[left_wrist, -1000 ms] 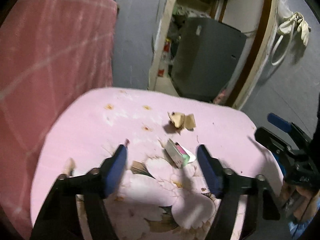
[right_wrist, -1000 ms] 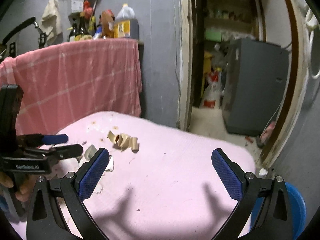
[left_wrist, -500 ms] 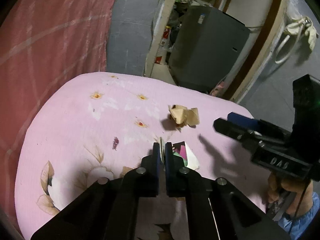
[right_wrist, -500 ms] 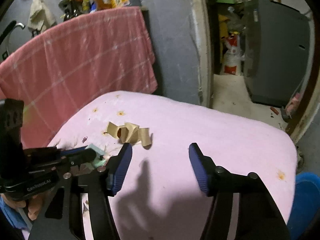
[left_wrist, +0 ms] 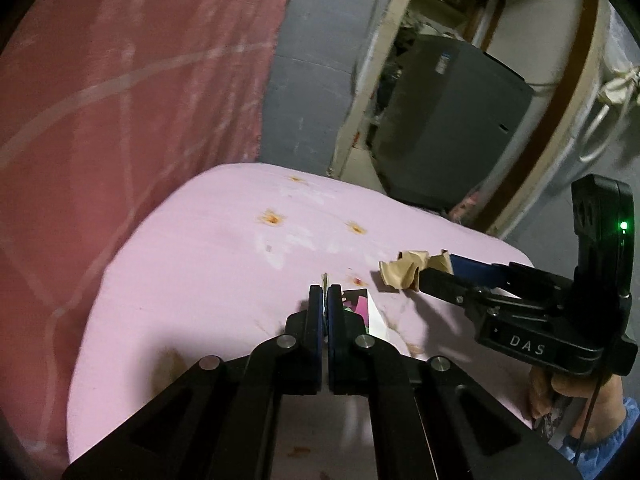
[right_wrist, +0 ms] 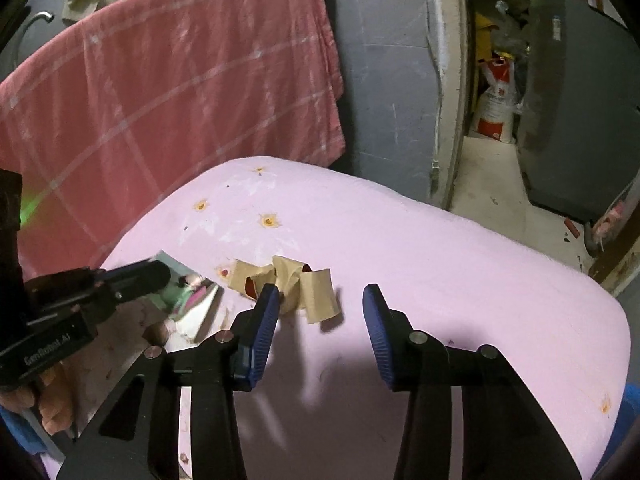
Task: Collect trash
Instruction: 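Grasp the pink-and-white packet with the left tool while the right tool grasps the tan cardboard scrap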
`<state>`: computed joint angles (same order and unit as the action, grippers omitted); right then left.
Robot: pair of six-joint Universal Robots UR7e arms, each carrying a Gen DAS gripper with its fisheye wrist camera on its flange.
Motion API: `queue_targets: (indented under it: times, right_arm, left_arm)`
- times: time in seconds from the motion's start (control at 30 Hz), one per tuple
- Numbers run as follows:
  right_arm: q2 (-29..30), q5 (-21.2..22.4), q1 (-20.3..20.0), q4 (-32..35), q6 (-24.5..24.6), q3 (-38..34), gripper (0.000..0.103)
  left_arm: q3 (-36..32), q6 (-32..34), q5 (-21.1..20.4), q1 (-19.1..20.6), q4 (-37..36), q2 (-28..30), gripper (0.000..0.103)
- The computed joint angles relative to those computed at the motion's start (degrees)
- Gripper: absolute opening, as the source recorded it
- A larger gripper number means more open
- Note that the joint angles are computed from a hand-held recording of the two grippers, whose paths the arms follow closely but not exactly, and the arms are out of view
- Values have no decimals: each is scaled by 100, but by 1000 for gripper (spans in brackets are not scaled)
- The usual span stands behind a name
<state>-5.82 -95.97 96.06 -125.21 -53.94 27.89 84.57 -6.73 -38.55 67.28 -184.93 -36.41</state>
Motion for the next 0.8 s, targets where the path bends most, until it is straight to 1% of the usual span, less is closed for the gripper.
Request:
queue_targets:
  times: [0.13,0.23,0.37,0.43,0.47,0.5,0.53,0.63,0.73,0.8]
  right_arm:
    - [103,-30,27,191,-55,-172,42]
    - [69,-14,40,210,-156,-99,42]
    - [27,32,50,233,-261,2,42]
    - [21,-27,69,235,-347,49,41]
    - [1,-72,80,192,-403,113,35]
    - [0,-104,90,185,-444,131,22]
    - [-19,-126,97,166,-497,185,16]
    - [-200,-71,94,-102,-626,567,15]
    - [-401,103,57,-392,-641,924,15]
    - [-605,329,10,-682,-610,1269,15]
  left_arm:
    - [39,-54,136,10,-187,-42,0]
    - [64,-130,234,18,-304,-61,0]
    - [67,-146,223,75,-373,-101,0]
    - [32,-114,209,82,-383,-87,0]
    - [27,-85,211,77,-403,-78,0]
    - [40,-59,210,74,-438,-73,0]
    - [55,-35,206,69,-468,-73,0]
    - [182,30,171,39,-617,-96,0]
    - [241,181,121,1,-809,-68,0]
    - [277,306,76,-21,-951,-57,0]
